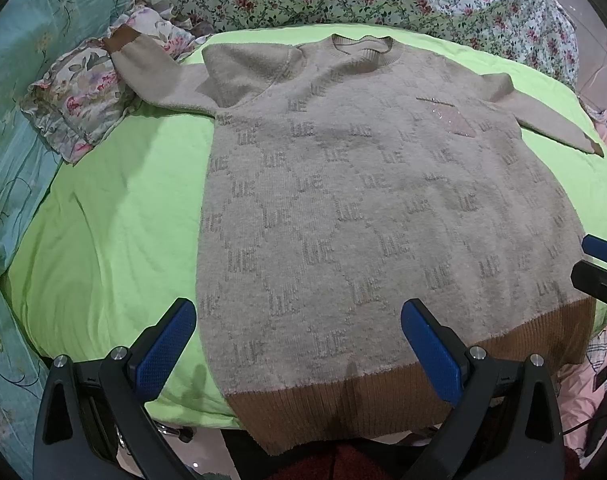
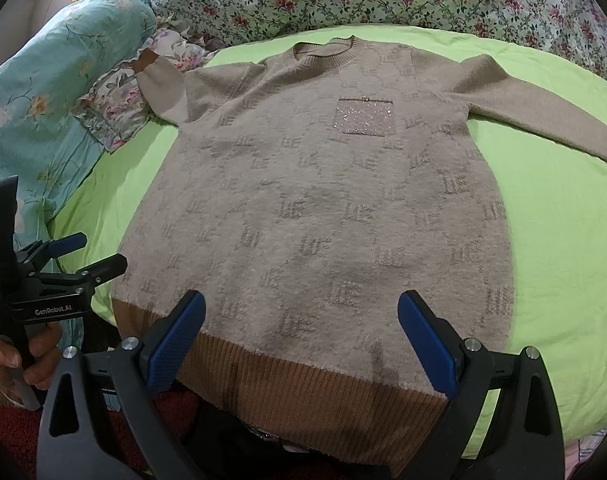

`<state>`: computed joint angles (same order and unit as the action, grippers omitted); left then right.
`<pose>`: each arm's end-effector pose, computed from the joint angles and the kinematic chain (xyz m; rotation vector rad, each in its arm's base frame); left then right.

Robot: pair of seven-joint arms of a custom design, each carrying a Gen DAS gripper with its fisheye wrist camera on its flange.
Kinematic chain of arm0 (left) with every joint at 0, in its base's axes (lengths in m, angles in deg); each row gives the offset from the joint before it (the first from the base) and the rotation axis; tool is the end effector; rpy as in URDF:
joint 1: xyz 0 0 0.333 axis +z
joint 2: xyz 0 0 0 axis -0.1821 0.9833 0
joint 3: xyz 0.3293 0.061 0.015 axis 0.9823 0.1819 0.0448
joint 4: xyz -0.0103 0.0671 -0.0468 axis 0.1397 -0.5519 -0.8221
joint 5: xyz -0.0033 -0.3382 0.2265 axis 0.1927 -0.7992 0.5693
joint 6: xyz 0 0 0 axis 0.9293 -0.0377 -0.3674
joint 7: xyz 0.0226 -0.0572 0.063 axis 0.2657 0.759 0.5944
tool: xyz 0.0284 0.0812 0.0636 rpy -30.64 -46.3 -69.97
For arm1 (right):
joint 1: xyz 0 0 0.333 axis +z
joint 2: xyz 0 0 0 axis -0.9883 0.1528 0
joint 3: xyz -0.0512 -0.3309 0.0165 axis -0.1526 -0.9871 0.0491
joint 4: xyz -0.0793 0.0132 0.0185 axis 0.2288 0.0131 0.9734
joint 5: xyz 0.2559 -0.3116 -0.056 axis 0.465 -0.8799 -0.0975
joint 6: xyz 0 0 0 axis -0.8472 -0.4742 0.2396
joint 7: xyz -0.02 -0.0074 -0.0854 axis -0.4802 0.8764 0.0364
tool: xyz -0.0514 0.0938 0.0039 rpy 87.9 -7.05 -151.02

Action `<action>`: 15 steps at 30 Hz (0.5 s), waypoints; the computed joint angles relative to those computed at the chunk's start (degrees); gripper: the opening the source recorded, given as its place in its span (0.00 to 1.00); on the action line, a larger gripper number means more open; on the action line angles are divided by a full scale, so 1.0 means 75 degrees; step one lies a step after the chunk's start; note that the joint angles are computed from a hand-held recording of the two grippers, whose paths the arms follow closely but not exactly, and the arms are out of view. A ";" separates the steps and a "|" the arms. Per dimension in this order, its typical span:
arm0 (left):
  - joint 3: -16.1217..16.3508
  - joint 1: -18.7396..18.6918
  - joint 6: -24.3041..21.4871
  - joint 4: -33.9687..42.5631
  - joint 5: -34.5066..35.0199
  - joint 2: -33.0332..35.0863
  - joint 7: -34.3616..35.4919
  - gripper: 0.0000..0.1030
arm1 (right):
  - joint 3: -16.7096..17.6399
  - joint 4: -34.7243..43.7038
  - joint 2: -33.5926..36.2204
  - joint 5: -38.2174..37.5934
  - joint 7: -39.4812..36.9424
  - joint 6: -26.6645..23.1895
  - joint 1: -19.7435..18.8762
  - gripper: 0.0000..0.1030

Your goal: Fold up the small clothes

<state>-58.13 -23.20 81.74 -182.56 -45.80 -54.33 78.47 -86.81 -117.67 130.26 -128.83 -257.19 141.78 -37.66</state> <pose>0.7112 -0.2045 0.3275 -1.6181 2.1640 -0.5009 0.6319 0.4718 0.3091 -1.2960 2.1735 -0.5966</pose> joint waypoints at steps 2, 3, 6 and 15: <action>0.0024 -0.0012 -0.0099 0.0129 0.0017 0.0074 0.0005 1.00 | 0.0084 -0.0111 -0.0048 0.0168 0.0013 0.0341 -0.0147 0.94; 0.0042 -0.0026 -0.0146 0.0207 0.0029 0.0118 -0.0004 1.00 | 0.0084 -0.0103 -0.0045 0.0214 -0.0033 0.0347 -0.0159 0.94; 0.0027 0.0010 -0.0287 0.0501 0.0001 0.0297 0.0049 0.99 | 0.0196 0.0019 -0.0015 0.0525 -0.0402 0.0120 -0.0274 0.94; 0.0211 -0.0068 -0.0597 0.2136 0.0240 0.1290 0.0371 1.00 | 0.0023 0.0195 0.0045 0.0502 -0.0888 0.0052 -0.0508 0.94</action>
